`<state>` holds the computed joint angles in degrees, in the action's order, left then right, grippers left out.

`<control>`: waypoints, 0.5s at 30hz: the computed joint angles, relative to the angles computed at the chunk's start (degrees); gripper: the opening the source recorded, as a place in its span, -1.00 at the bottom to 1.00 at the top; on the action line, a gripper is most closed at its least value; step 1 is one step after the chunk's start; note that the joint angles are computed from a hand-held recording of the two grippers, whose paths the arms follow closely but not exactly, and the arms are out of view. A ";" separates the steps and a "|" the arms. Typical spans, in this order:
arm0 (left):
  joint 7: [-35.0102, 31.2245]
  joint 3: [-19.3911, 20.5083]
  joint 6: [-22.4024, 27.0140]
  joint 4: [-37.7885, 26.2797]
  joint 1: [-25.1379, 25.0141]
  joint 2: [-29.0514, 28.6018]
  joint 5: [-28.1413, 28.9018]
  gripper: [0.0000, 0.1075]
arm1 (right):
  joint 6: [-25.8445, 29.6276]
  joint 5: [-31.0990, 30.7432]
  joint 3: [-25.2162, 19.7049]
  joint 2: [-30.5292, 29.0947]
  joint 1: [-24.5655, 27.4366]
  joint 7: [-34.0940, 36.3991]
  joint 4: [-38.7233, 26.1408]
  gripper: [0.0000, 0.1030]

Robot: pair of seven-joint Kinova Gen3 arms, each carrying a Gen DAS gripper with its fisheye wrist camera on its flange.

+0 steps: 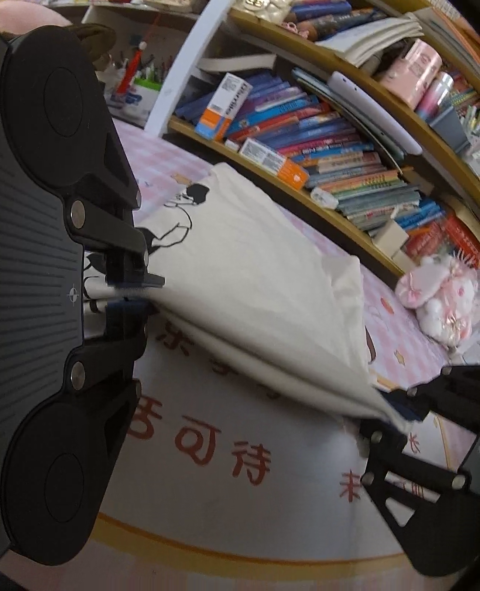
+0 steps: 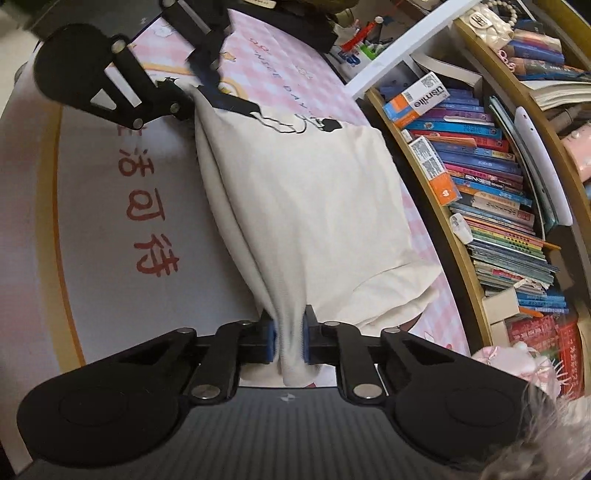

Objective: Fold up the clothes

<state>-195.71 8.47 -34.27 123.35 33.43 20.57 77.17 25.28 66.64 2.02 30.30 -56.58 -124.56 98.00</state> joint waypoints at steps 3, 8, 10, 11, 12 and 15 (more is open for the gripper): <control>2.61 -0.11 2.08 1.57 -0.87 -1.53 -3.03 -0.91 | 2.15 0.29 -0.04 -0.15 -1.12 -1.06 -0.20 -0.79; 8.77 -0.98 5.17 5.61 -1.00 -5.91 -9.27 -0.92 | 7.20 -0.75 -2.15 -0.94 -2.48 -0.13 -0.25 -0.80; 9.74 -1.36 7.10 7.25 -1.11 -8.06 -10.82 -0.92 | 9.29 -1.39 -3.22 -1.59 -3.17 -0.23 0.01 -0.80; 10.25 -1.45 8.04 8.13 -1.25 -9.15 -11.83 -0.92 | 10.36 -1.67 -3.72 -1.89 -3.56 -0.43 0.17 -0.80; 10.74 -1.52 9.13 9.01 -1.48 -10.32 -12.91 -0.92 | 11.59 -1.94 -4.23 -2.17 -4.08 -0.79 0.36 -0.80; 11.83 -1.57 12.23 11.17 -2.35 -13.55 -15.40 -0.92 | 15.88 -3.53 -6.10 -2.79 -5.60 -0.97 0.23 -0.80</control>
